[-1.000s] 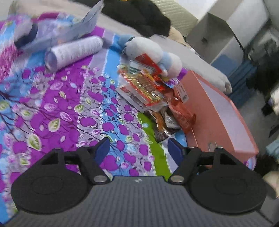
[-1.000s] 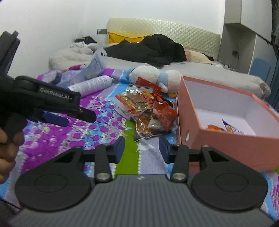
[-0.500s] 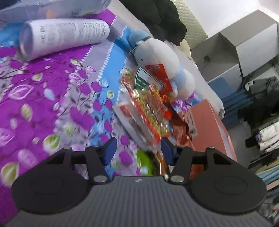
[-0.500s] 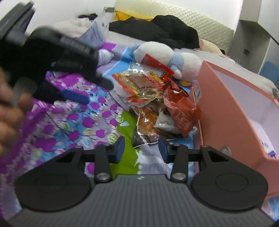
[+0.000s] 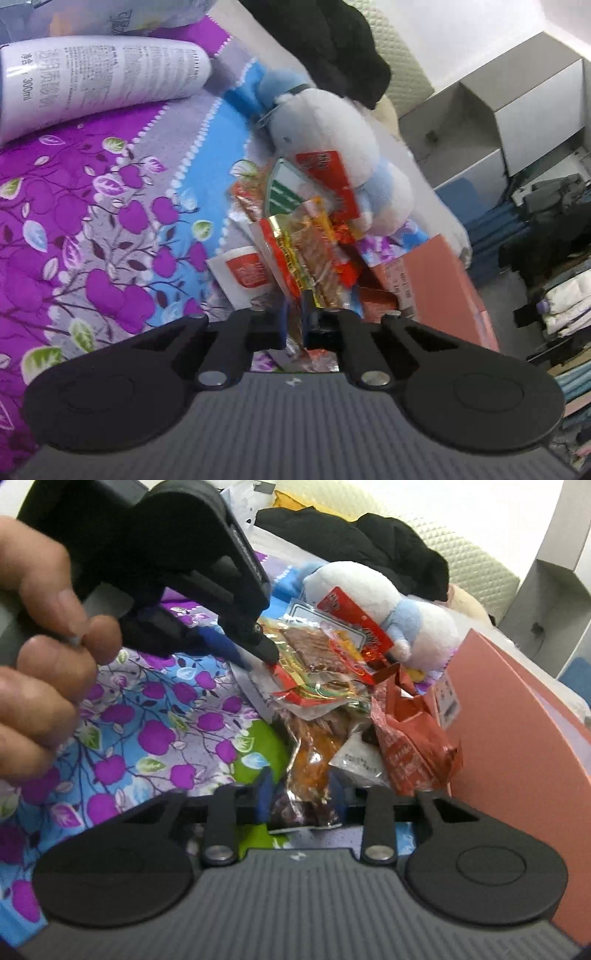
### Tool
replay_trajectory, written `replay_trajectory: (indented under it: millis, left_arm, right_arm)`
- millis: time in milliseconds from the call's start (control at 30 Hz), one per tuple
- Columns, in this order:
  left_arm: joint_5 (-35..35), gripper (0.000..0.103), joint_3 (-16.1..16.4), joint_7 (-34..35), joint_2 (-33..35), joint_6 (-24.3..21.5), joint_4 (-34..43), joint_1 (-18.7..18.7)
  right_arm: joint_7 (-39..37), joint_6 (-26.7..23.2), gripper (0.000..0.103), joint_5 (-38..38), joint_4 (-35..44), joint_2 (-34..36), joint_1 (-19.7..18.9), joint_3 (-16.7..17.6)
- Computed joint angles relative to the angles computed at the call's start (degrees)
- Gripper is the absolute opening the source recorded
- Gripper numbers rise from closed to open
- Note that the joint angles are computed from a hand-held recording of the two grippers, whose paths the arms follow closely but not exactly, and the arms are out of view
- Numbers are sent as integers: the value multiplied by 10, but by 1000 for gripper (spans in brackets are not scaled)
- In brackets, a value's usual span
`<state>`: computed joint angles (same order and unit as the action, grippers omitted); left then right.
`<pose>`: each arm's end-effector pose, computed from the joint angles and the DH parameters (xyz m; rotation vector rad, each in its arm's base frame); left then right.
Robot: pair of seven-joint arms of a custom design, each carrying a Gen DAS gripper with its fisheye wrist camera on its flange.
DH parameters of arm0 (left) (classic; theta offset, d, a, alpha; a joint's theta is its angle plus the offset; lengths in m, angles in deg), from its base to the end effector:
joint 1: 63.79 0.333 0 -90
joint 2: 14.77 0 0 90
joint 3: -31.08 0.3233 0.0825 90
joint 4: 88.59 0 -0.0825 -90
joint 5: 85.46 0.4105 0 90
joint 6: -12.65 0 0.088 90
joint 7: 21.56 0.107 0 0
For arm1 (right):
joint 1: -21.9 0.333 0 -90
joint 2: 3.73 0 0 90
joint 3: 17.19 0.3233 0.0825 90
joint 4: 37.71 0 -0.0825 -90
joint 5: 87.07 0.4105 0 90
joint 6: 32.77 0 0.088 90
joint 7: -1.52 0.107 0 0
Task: Organize snacks
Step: 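Reach both tools into the red snack packets beside the plush toy, then grasp the red-labeled dried-meat bag with the left tool while the right tool grasps the white shrimp snack bag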
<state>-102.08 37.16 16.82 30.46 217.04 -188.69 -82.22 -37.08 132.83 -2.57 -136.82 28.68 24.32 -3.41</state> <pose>0.7107 -0.1346 0.2339 -2.4128 0.7823 -1.3975 0.6947 0.1218 0.2746 -2.2545 0.5715 -0.6860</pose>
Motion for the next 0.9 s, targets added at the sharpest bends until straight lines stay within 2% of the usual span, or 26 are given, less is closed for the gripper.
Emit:
replay_trajectory:
  millis: [133, 267, 367, 500, 733, 900]
  left_arm:
    - [2, 4, -9, 3, -20, 37, -30, 1]
    - [-46, 4, -6, 31, -58, 49, -79, -21]
    - [-72, 3, -28, 25, -93, 66, -132, -18]
    - [-170, 3, -19, 67, -140, 72, -196, -63]
    - [-267, 3, -65, 106, -206, 89, -278, -73]
    - [-440, 3, -63, 256, -235, 66, -278, -132]
  right_arm:
    - [8, -10, 14, -5, -11, -17, -4, -2]
    - [12, -27, 12, -7, -36, -45, -7, -11]
    - [9, -41, 12, -6, -64, -68, -10, -19]
    - [7, -65, 12, -7, -111, -108, -9, -37]
    - [-20, -100, 11, -11, -183, -168, -2, -72]
    - [-1, -116, 11, -29, -234, -212, 1, -98]
